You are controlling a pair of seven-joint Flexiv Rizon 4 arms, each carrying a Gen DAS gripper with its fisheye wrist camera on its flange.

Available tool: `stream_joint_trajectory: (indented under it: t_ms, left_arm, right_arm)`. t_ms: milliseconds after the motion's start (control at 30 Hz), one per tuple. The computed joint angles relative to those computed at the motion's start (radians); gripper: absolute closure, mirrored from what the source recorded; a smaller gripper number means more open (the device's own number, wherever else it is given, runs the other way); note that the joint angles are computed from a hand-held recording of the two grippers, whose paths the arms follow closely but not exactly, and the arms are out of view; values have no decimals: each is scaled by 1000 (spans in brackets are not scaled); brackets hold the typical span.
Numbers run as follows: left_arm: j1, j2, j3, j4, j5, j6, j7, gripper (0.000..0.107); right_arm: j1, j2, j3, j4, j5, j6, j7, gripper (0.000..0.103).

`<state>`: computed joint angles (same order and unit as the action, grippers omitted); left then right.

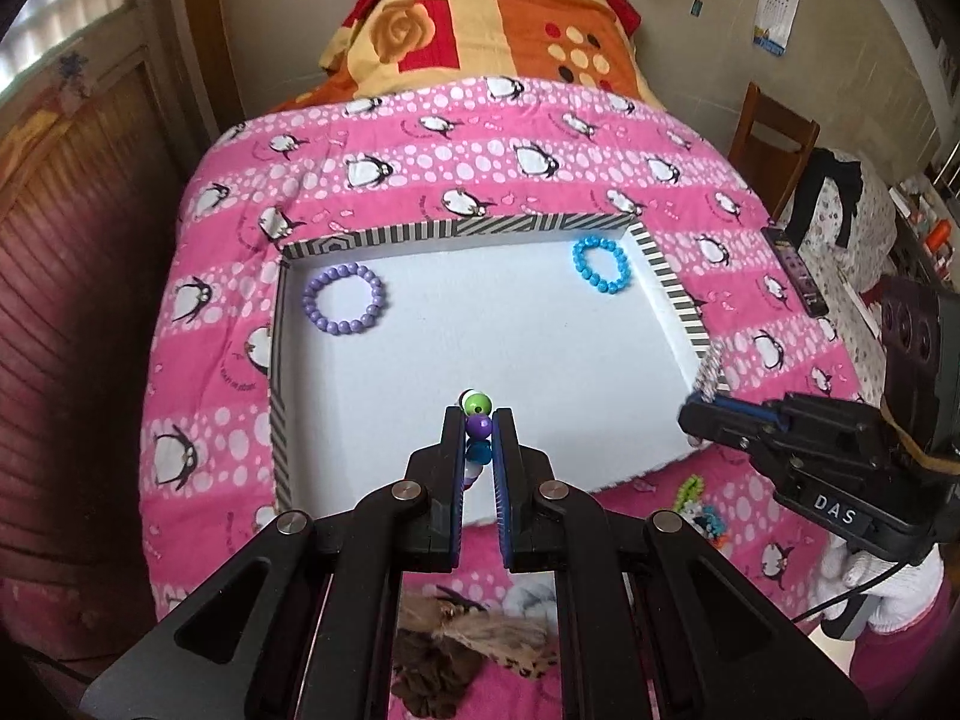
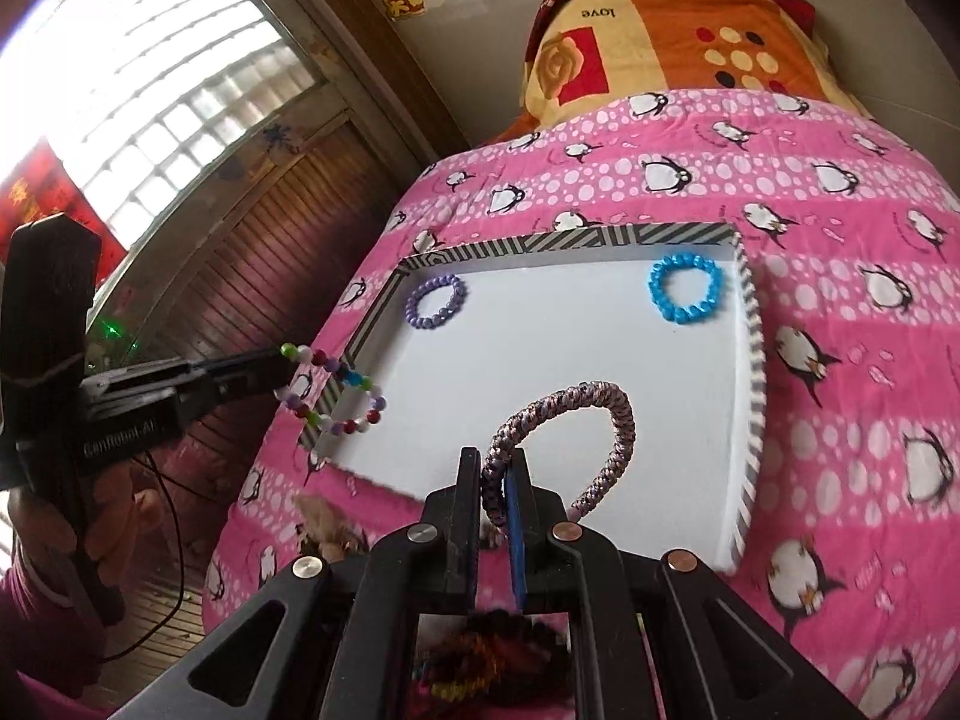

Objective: Organize jewelry
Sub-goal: 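Lift both bracelets into the striped tray and open both tools to release them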

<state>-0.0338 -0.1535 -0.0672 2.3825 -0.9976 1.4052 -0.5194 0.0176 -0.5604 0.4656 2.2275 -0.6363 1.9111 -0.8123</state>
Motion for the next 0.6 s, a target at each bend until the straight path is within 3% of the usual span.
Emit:
stream_joint_trajectory:
  t_ms: [267, 467, 600]
  left_arm:
    - [54, -121, -12, -93, 69, -54, -46, 99]
    - [121, -221, 12, -172, 200, -78, -181, 100]
    - [171, -259, 12, -204, 270, -92, -255, 99]
  right_arm:
    - [-75, -141, 131, -195, -29, -213, -48, 96]
    - [-97, -270, 250, -381, 8, -393, -158, 96]
    - [-66, -359, 292, -525, 46, -532, -236, 96]
